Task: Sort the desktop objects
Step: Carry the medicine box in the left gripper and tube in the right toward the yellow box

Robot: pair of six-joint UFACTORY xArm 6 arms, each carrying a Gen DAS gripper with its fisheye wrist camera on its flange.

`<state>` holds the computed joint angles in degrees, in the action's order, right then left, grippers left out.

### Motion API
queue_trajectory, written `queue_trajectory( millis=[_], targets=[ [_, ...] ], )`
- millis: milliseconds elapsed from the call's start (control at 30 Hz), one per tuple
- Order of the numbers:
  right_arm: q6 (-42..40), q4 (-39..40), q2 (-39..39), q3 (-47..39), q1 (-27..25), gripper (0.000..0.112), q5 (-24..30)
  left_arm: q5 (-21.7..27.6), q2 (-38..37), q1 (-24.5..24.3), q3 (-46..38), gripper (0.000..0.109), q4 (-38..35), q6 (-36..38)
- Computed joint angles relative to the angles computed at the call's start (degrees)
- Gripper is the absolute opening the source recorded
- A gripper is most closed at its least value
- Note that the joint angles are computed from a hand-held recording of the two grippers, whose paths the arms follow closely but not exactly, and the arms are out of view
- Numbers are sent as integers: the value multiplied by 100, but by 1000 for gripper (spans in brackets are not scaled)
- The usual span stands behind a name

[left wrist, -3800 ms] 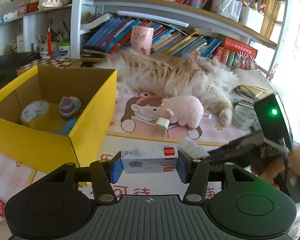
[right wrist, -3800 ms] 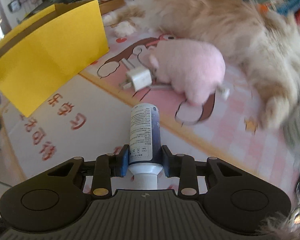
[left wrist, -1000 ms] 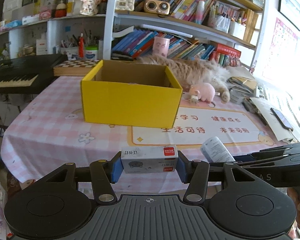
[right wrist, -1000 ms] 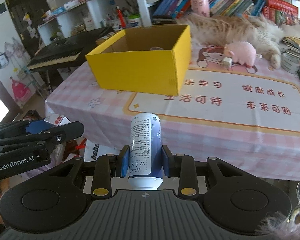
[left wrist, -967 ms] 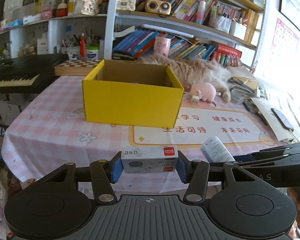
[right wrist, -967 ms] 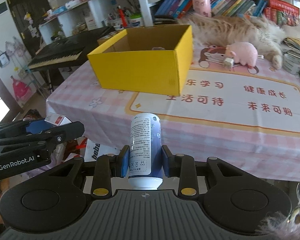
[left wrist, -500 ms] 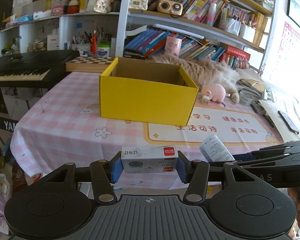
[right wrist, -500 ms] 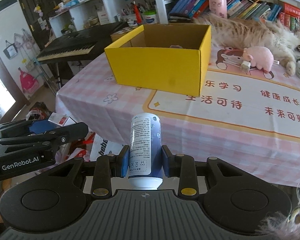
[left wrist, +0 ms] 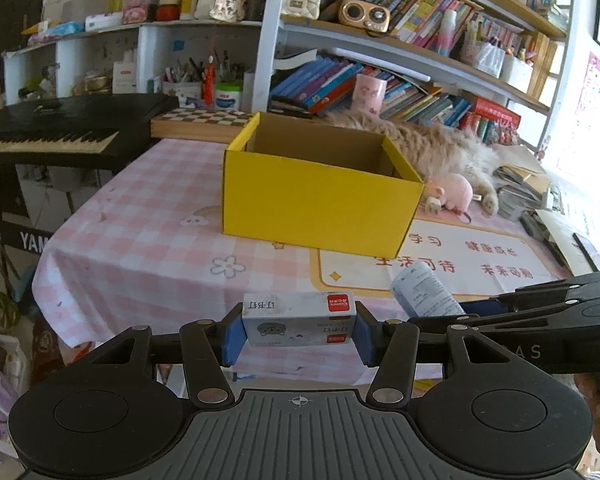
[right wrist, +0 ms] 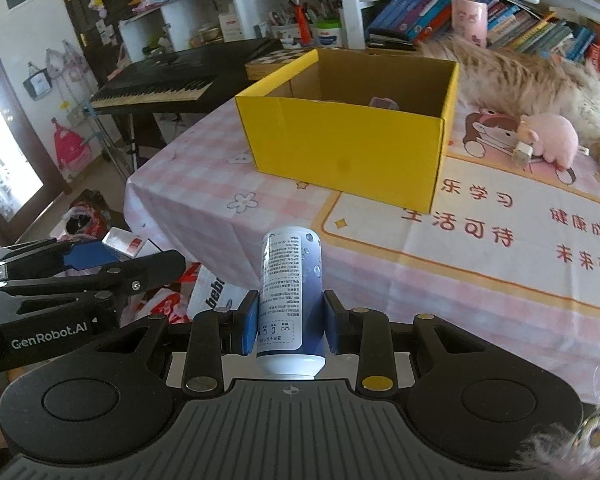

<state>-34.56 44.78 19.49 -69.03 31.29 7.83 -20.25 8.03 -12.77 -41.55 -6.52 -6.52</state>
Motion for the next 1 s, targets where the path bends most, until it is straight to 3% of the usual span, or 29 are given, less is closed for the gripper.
queue_trajectory(
  millis=[200, 500, 633, 833, 1000],
  targets=[
    [-288, 152, 313, -504, -76, 30, 245, 59, 192, -147, -316, 53, -947, 702],
    [-481, 260, 806, -1511, -297, 30, 624, 108, 749, -73, -1186, 53, -942, 634],
    [-544, 247, 1088, -2130, -467, 30, 809, 109, 1087, -110, -1763, 53, -1216, 933],
    [-599, 112, 1717, -3328, -737, 30, 1078, 251, 1725, -255, -2912, 53, -2170, 1865],
    [-348, -234, 2396, -4443, -963, 30, 1333, 505, 2303, -444, -4029, 53, -3539, 3274]
  ],
)
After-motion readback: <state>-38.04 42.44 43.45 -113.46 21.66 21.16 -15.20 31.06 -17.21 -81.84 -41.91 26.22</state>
